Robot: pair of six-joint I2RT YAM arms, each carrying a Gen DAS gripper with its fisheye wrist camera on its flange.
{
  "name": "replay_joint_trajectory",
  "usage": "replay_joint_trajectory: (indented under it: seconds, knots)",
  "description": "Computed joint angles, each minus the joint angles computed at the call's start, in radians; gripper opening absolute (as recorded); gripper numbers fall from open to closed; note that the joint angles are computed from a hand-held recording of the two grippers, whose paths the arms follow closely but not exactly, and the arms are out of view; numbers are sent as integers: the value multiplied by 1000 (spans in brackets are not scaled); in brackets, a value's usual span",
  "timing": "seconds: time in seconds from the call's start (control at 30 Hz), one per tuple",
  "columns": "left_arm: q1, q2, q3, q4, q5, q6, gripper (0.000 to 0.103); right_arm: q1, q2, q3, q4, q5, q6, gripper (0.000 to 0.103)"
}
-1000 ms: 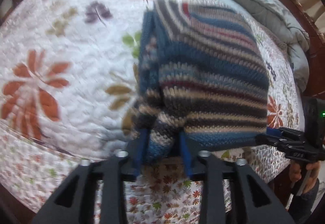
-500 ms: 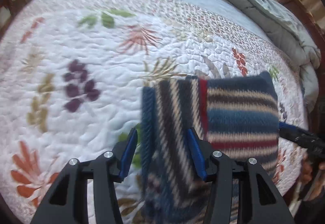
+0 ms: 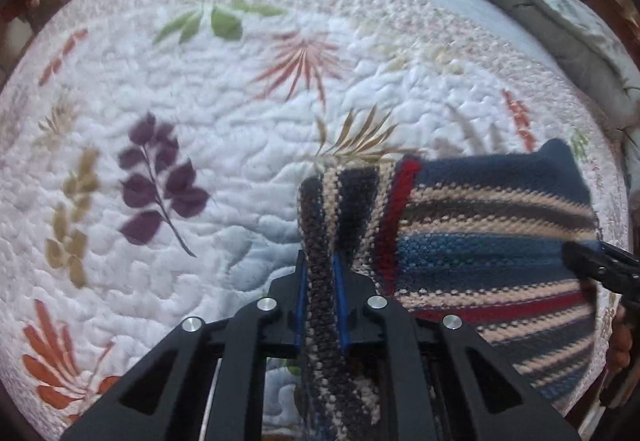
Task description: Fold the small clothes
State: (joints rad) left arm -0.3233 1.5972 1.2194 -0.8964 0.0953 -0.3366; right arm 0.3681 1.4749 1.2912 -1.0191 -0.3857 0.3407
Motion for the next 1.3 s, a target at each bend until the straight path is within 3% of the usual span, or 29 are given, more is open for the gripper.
replay_joint_trajectory:
  seconds: [0.13,0.37,0.57,0.77,0.9,1.03,1.13,1.3]
  knots:
    - [-26,-24,15,-23,-43,4,17,-31,-18,-33,13,-50,28,69]
    - [35,-183,3,-164,56,14,70,-4,-156,5,-169,39,-16,74]
    - [-40,-391,-123,-240,20,-51,77,128,-315,-32,-281,128,84,79]
    - [-73,-462,-197,-223,62,-86,80,270,-395,-78,-273,200,225,85]
    - [-39,-450,-227,-147,194,-71,80,282,-383,-107,-229,190,238,85]
    - [-70,-362,-205,-102,154,-71,80,280,-338,-112,-204,220,215,87]
    - [-63,-297,-206,-76,200,-78,80,271,-324,-129,-181,200,212,87]
    - [-89,-257,-209,-41,185,-101,89,305,-298,-147,-147,204,237,87]
